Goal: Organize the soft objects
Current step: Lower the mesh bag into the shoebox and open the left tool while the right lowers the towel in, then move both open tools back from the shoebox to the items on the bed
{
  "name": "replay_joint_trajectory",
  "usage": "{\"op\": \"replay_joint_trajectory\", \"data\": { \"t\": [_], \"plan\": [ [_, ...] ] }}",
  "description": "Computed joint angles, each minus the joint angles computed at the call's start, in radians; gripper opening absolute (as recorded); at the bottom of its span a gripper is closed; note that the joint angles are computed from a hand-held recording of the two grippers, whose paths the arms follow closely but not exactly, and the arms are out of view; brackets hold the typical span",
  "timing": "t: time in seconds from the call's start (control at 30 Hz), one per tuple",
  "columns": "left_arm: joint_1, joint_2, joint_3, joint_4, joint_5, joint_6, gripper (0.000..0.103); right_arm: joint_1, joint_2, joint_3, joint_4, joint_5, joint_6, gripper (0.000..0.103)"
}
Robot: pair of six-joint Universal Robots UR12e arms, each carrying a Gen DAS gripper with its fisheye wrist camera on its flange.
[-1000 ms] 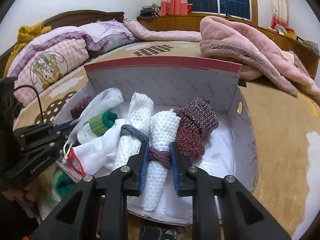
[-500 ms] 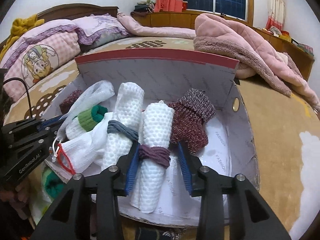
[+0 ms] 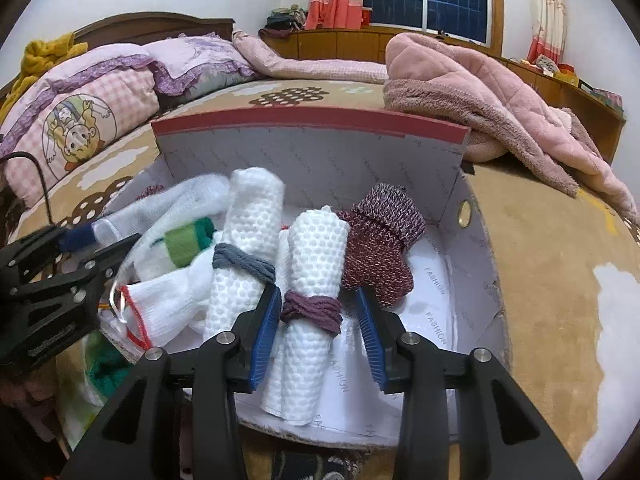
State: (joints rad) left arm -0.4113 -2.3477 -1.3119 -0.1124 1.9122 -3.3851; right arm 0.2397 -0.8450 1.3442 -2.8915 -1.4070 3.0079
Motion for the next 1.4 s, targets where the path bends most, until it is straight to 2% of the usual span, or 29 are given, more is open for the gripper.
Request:
{"op": "replay_joint_trajectory", "data": {
  "t": [0.1, 0.13, 0.17, 0.23, 0.5, 0.8, 0.93, 1.17, 1.27, 1.33, 1.4],
  "plan": [
    [0.016, 0.016, -0.016, 0.001, -0.052, -0.048, 0.072, 0.005, -0.005, 0.016, -0.047, -0.026, 0.006, 0.054],
    [0.021, 0.021, -0.022, 0.002, -0.068, -0.056, 0.072, 0.007, -0.007, 0.021, -0.062, -0.035, 0.004, 0.062],
    [0.019, 0.025, -0.026, 0.005, -0.061, -0.052, 0.072, 0.009, -0.010, 0.028, -0.085, -0.044, -0.001, 0.071],
    [0.012, 0.027, -0.030, 0.030, -0.033, -0.018, 0.074, 0.012, -0.014, 0.036, -0.112, -0.051, -0.003, 0.074],
    [-0.002, 0.044, -0.056, 0.091, -0.063, 0.080, 0.076, -0.009, -0.034, 0.053, -0.088, 0.025, 0.056, 0.076],
    [0.005, 0.070, -0.085, 0.100, -0.143, 0.062, 0.076, -0.026, -0.065, 0.099, -0.140, 0.060, 0.062, 0.077],
    [0.015, 0.086, -0.107, 0.086, -0.208, 0.053, 0.076, -0.029, -0.080, 0.129, -0.165, 0.088, 0.032, 0.077],
    [0.038, 0.125, -0.174, 0.102, -0.340, 0.052, 0.075, -0.055, -0.102, 0.164, -0.136, 0.187, 0.049, 0.077],
    [0.046, 0.140, -0.199, 0.108, -0.371, 0.052, 0.075, -0.067, -0.107, 0.177, -0.136, 0.221, 0.051, 0.077],
    [0.052, 0.148, -0.212, 0.098, -0.390, 0.044, 0.074, -0.071, -0.113, 0.191, -0.153, 0.234, 0.042, 0.077],
    [0.054, 0.153, -0.218, 0.084, -0.402, 0.044, 0.063, -0.074, -0.117, 0.206, -0.173, 0.237, 0.027, 0.077]
  ]
}}
